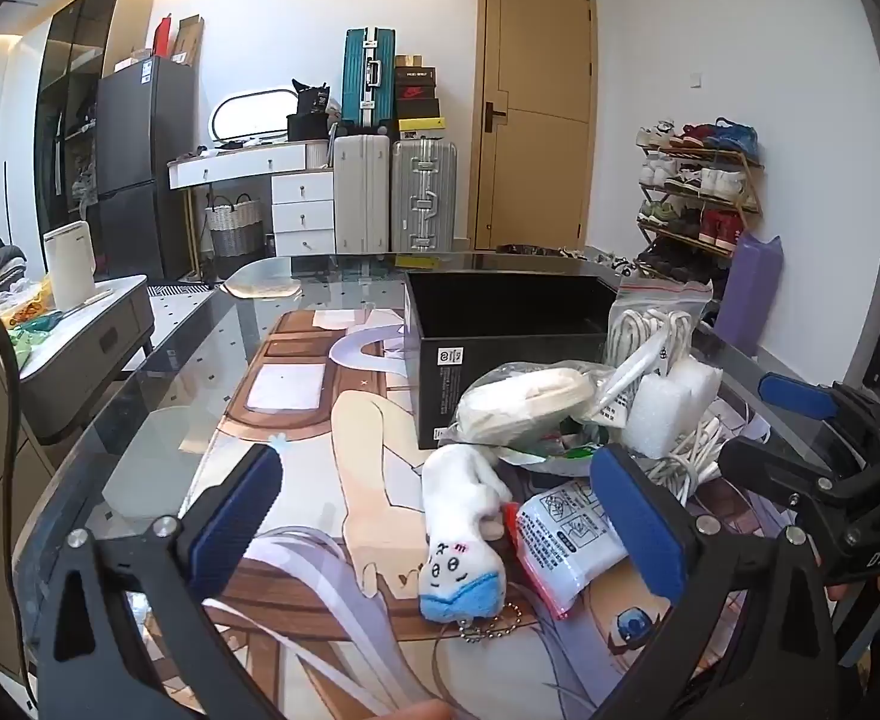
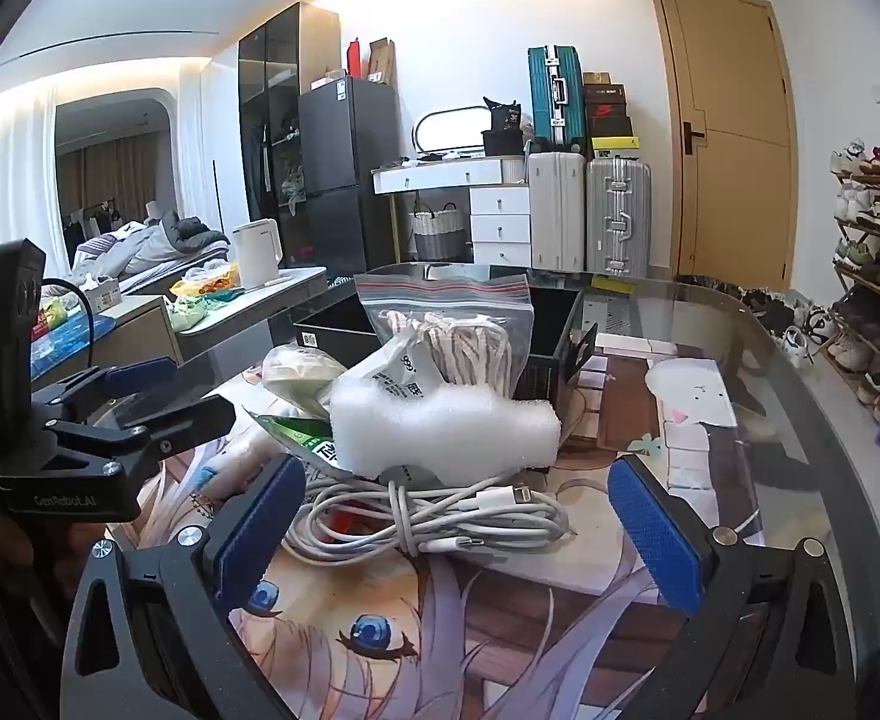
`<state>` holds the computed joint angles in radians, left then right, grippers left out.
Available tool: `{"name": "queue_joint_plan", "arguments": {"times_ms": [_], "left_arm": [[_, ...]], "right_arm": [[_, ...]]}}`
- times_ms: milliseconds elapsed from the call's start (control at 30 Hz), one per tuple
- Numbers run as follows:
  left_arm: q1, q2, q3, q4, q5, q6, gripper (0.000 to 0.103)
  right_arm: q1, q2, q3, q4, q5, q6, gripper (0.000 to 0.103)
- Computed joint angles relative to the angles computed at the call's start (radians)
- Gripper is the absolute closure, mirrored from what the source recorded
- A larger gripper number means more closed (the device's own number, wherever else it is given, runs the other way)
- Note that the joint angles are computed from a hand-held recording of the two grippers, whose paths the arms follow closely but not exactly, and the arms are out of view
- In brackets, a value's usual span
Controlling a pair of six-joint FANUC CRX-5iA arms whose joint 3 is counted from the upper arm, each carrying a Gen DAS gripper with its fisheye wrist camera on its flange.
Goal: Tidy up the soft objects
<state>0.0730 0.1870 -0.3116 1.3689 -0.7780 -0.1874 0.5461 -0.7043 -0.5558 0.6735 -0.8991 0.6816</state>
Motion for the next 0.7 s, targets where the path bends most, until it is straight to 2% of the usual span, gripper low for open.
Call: {"name": "queue_joint_plan", "arguments": {"times_ms": [267, 700], "left_arm": [[0.007, 0.021, 0.032, -0.041, -0.021, 0.046, 0.0], [0.0, 0.02, 0.019, -0.006, -0.017, 0.022, 0.0]], "right_arm": [[-0.004, -0.002, -0.005, 0.008, 0.012, -0.003, 0.0], [0.01, -0.015, -0.013, 0.016, 0.0, -0.008, 0.0]]}}
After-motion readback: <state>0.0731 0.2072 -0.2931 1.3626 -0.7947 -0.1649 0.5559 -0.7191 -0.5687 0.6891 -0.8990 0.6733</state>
